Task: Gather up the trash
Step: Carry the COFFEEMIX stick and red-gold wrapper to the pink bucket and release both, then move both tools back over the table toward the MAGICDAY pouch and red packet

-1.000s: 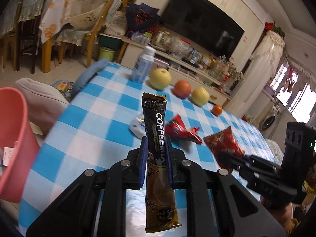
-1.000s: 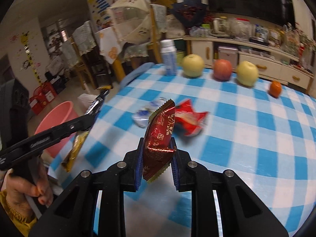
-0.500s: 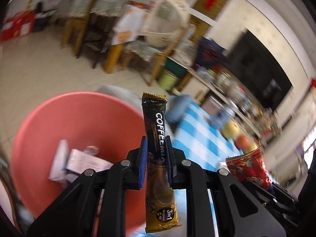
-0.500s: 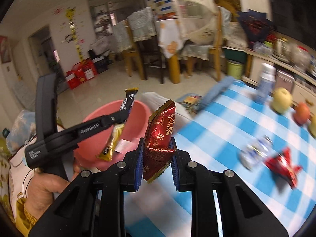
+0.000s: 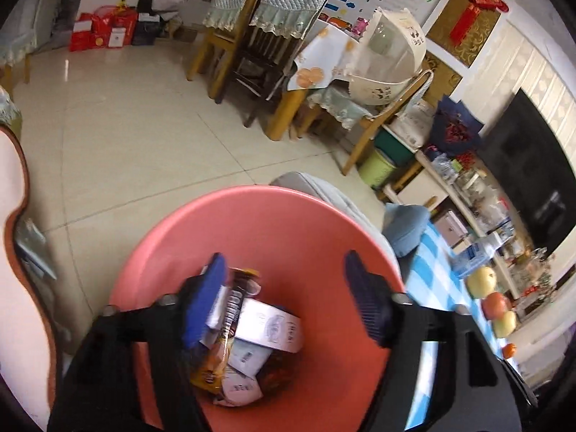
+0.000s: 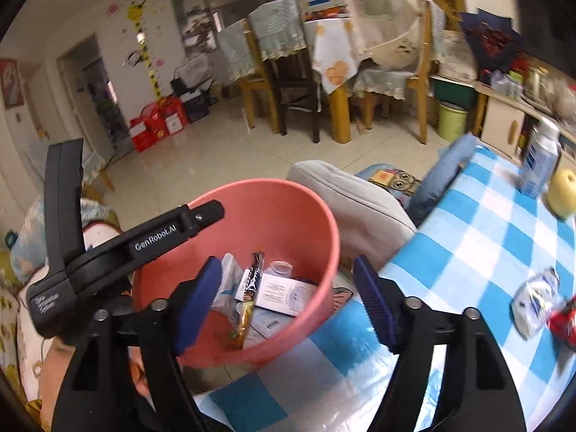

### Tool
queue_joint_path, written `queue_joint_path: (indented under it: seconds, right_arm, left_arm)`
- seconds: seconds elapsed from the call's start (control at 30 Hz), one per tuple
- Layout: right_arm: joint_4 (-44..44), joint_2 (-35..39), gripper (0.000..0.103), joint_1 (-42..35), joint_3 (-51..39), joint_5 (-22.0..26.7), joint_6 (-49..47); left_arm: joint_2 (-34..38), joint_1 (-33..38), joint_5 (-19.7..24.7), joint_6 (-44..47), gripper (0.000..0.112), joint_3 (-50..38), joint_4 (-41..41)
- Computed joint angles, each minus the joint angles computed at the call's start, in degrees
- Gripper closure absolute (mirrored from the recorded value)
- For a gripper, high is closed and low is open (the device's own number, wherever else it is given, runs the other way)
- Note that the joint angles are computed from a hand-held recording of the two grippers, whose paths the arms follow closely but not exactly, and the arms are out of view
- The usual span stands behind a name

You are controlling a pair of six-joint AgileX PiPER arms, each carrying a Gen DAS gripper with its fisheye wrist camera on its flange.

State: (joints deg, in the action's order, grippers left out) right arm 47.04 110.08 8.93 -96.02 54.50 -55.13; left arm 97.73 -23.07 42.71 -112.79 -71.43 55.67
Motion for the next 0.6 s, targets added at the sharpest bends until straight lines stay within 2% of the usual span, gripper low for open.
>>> queue_joint_path:
  seconds: [0.37,0.6]
  right_arm:
    - [0.5,-6.0,0.017,-9.7,11.5,-3.7,-8.3]
    - [-0.7,-7.5,0.011,-14.2,14.9,-4.8,-10.8]
  left_arm:
    - [3.3,-4.2,4.7,7.9,0.027,-6.8,-0.5]
    - [6.5,-7.4,6.2,13.7,0.023,-12.5,0.2]
